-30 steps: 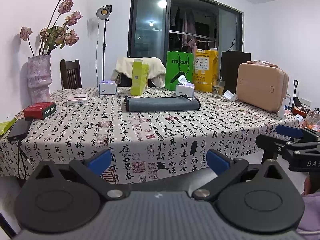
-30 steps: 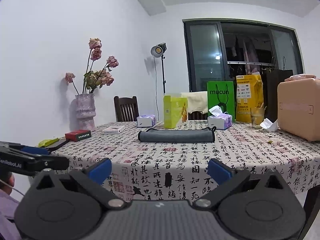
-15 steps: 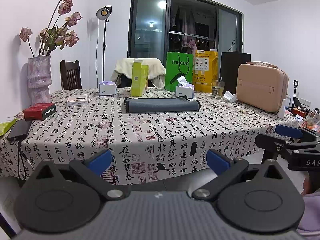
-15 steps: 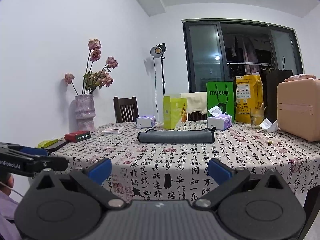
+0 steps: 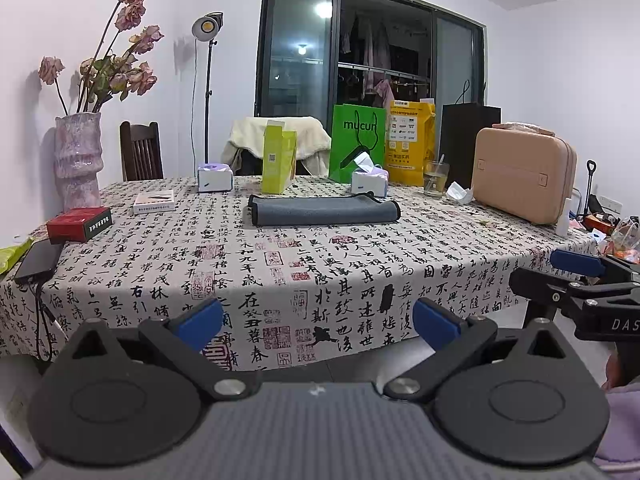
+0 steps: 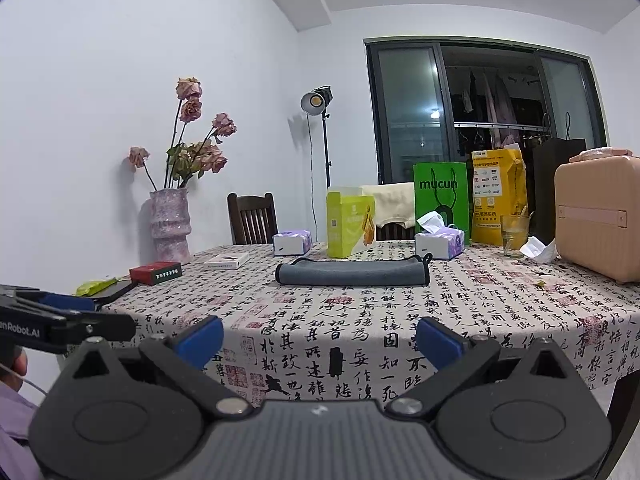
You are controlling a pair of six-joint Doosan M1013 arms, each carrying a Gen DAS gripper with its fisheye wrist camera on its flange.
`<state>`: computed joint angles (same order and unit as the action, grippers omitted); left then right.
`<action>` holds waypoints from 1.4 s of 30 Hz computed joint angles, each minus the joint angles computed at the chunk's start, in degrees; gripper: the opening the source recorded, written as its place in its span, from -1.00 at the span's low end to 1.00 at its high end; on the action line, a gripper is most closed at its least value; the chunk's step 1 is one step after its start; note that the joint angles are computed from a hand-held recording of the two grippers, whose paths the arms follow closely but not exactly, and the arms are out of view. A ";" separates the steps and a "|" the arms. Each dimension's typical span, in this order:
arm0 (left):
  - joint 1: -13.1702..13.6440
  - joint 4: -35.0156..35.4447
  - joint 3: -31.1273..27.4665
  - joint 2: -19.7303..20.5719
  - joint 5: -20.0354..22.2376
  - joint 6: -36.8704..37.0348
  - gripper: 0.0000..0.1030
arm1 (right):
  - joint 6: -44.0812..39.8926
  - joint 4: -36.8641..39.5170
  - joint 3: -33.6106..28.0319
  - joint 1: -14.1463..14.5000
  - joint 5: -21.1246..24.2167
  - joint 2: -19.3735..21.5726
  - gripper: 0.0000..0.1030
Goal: Fold towel
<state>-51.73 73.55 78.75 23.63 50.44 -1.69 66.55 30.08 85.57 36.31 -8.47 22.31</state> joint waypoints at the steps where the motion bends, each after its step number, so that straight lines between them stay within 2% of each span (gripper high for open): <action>1: 0.00 -0.04 -0.01 0.00 -0.03 0.03 1.00 | -0.06 0.10 0.00 0.00 0.05 -0.01 1.00; 42: -0.01 0.08 -0.16 -0.08 0.00 0.18 1.00 | -1.13 1.41 -0.12 0.06 0.12 0.02 1.00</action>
<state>-51.74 73.63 78.60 23.55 50.44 -1.50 65.42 31.48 85.45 36.37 -8.35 22.33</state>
